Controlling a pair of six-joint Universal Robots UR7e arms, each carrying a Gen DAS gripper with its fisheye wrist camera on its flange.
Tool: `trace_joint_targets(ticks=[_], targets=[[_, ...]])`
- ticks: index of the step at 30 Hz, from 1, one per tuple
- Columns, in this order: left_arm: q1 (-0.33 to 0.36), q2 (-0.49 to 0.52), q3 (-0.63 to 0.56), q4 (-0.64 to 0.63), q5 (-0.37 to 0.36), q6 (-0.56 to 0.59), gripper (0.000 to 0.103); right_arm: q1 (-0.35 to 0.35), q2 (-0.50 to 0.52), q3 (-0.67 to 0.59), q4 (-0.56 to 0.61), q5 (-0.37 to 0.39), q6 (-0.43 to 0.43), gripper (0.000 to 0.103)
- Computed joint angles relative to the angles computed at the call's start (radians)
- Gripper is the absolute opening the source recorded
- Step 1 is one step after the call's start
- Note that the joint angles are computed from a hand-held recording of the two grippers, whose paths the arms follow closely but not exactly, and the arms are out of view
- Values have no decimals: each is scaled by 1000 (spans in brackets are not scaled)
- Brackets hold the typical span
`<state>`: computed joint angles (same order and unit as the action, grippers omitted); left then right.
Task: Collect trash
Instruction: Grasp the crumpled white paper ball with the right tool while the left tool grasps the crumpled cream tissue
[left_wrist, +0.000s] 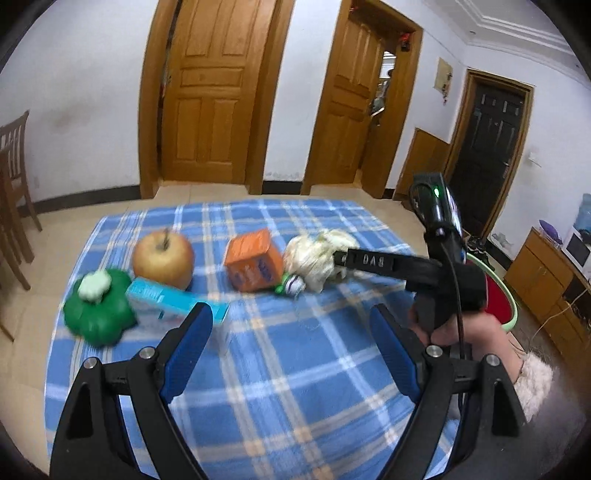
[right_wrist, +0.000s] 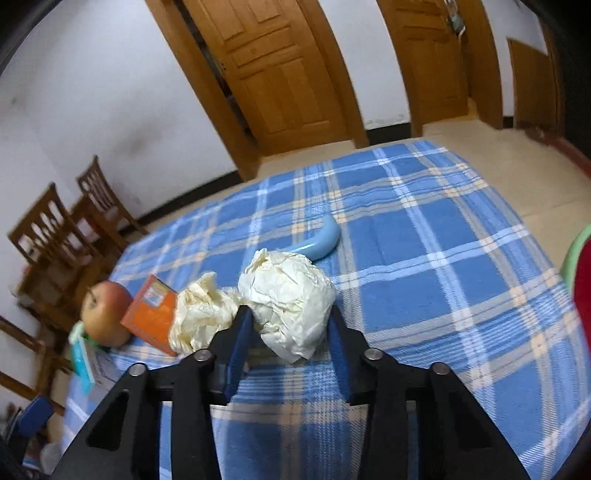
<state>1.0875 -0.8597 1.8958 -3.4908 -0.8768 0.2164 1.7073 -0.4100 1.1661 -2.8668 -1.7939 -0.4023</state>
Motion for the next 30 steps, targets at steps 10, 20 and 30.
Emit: trace_joint_targets(ticks=[10, 20, 30], targets=[[38, 148, -318, 275, -32, -82, 64, -46, -88, 165, -261, -22, 223, 36], [57, 292, -518, 389, 74, -15, 48, -56, -119, 205, -310, -66, 264, 37], [61, 341, -563, 346, 166, 28, 37, -60, -111, 187, -280, -46, 238, 37]])
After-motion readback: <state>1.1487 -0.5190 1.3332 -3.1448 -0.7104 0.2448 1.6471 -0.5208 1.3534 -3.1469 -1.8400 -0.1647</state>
